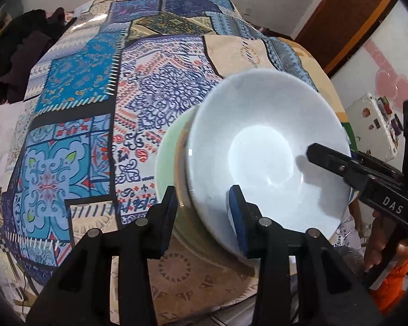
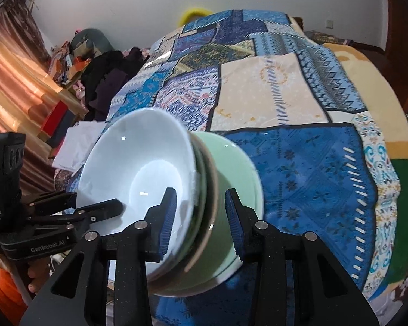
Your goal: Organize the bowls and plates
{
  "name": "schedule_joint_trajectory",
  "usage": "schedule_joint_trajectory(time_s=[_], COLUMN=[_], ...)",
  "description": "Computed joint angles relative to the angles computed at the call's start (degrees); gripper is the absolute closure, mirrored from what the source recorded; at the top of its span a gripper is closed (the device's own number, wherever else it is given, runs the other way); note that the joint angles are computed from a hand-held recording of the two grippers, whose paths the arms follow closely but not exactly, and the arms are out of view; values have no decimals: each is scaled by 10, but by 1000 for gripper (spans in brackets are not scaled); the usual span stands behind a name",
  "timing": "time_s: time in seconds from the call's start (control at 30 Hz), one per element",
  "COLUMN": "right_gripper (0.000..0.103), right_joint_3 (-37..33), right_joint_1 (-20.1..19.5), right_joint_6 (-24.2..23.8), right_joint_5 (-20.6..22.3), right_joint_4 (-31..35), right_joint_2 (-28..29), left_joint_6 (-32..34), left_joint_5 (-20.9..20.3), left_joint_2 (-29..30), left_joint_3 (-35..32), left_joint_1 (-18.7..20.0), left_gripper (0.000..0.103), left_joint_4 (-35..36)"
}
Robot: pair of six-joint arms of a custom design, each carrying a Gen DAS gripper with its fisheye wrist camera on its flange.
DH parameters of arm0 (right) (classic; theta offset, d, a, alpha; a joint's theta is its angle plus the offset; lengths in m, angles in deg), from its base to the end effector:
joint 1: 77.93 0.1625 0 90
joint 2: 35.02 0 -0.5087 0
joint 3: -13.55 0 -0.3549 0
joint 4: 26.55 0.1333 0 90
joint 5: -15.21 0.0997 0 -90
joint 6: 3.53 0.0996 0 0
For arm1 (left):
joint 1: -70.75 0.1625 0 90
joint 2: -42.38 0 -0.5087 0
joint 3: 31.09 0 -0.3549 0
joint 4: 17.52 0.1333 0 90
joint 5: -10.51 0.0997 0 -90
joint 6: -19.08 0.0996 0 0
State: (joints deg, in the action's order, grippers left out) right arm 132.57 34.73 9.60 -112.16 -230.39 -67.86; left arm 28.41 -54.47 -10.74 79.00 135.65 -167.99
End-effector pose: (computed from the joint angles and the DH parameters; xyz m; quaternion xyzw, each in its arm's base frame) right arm 0.2892 -0.5036 0.0604 0.0001 -0.9230 0.3111 0.2264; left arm -0.0973 -0.6212 0.1879 0.2825 0.9340 -0.0592 0.2104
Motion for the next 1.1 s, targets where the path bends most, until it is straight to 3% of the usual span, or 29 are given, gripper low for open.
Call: schedule_joint_trajectory(time_s=[0.23,0.5,0.73,0.83,1.03,1.1], right_gripper=[69,64,46,35,15,9], right_joint_3=[1,-16,-23,-26,-28,-30], right_joint_1=[37,108,161,176,193,196], right_joint_6=[-42,-144,-240,-271,-311,-318], right_joint_5=[-21,-53,-76,-82,-87,-90], right_joint_4=[-57,-163,-287,-329,-381,-394], right_joint_2=[-12,-13,-1,6,18,23], left_joint_6=[17,85,137,158,166,165], left_joint_5=[-7,-14,-8,-2,-4,-4], left_joint_2=[-42,-106,-140,-148,-159,-162], left_joint_3=[30,112,184,208,238,246], left_joint_1=[-26,-91,-137,-153,-167,-170], left_gripper=[63,50,33,20,2,1], left_joint_4=[-80,-281,-457,-513,-574,-588])
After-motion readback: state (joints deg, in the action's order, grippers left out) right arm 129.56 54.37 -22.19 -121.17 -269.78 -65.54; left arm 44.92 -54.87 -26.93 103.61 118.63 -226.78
